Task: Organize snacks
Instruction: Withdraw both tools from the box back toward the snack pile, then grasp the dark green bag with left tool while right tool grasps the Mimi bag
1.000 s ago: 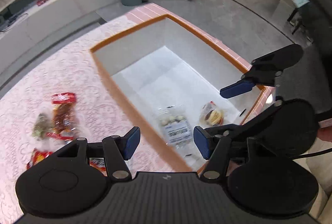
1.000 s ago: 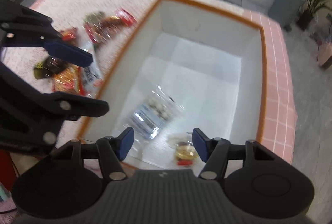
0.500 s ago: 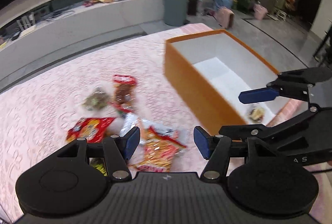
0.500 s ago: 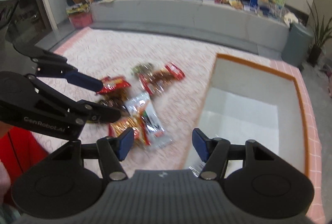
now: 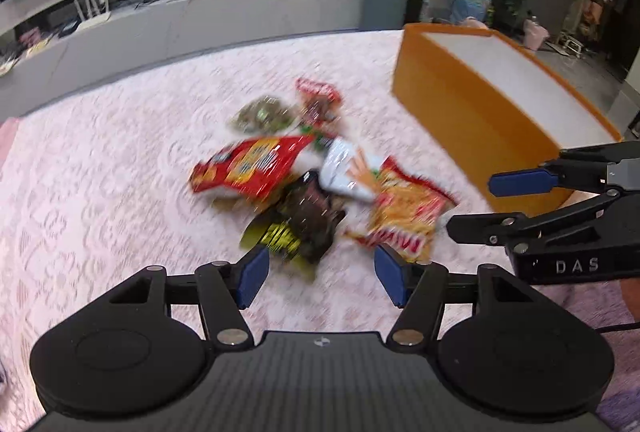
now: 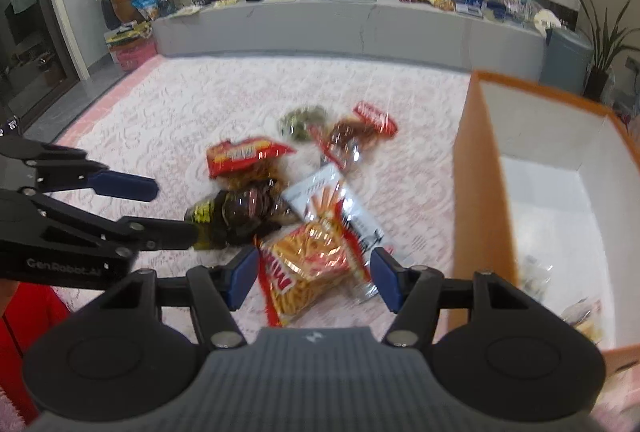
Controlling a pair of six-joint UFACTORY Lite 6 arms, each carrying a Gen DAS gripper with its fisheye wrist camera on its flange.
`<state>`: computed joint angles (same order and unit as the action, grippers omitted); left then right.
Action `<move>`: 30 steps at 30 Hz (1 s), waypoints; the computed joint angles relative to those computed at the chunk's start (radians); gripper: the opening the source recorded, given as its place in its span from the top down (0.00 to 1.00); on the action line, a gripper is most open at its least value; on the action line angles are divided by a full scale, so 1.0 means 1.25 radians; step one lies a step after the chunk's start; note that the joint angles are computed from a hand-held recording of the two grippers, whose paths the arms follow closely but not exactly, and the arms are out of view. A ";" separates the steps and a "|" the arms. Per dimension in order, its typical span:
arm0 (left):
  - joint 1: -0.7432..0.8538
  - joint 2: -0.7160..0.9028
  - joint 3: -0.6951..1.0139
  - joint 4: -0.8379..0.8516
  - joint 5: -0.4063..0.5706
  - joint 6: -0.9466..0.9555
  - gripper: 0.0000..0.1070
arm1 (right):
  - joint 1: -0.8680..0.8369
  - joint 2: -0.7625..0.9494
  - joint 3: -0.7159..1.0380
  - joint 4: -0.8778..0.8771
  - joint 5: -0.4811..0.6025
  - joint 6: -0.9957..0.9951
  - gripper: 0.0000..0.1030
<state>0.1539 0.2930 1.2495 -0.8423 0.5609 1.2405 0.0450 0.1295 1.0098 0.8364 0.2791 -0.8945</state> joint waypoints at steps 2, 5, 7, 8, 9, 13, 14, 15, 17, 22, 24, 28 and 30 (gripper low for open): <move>0.009 0.002 -0.022 -0.042 -0.020 0.049 0.33 | 0.009 0.036 0.015 -0.039 -0.006 0.070 0.39; 0.010 0.008 -0.043 -0.121 -0.065 0.145 0.32 | 0.015 0.085 0.040 -0.063 -0.008 0.169 0.28; 0.014 0.036 -0.027 -0.163 -0.062 0.202 0.31 | 0.021 0.119 0.069 -0.106 0.002 0.257 0.28; 0.015 0.052 -0.011 -0.173 -0.051 0.223 0.31 | 0.025 0.138 0.087 -0.137 0.008 0.313 0.28; 0.015 0.069 0.006 -0.184 -0.042 0.245 0.31 | 0.027 0.157 0.104 -0.156 0.013 0.354 0.28; 0.002 0.154 0.096 -0.180 -0.032 0.254 0.29 | 0.015 0.217 0.158 -0.135 0.041 0.418 0.28; 0.001 0.180 0.128 -0.169 -0.025 0.232 0.29 | 0.009 0.232 0.173 -0.124 0.052 0.422 0.28; 0.001 0.204 0.157 -0.157 -0.015 0.206 0.29 | 0.004 0.249 0.189 -0.118 0.065 0.431 0.28; 0.002 0.263 0.234 -0.120 0.023 0.134 0.29 | -0.004 0.279 0.217 -0.108 0.083 0.444 0.28; -0.014 0.355 0.348 -0.045 0.053 0.012 0.29 | -0.034 0.338 0.269 -0.001 0.134 0.396 0.28; -0.023 0.374 0.368 -0.010 0.052 -0.027 0.28 | -0.039 0.351 0.284 0.029 0.144 0.372 0.28; -0.029 0.401 0.391 0.011 0.049 -0.090 0.23 | -0.039 0.366 0.299 0.062 0.143 0.337 0.28; -0.034 0.410 0.399 0.027 0.048 -0.114 0.23 | -0.041 0.370 0.299 0.073 0.140 0.319 0.28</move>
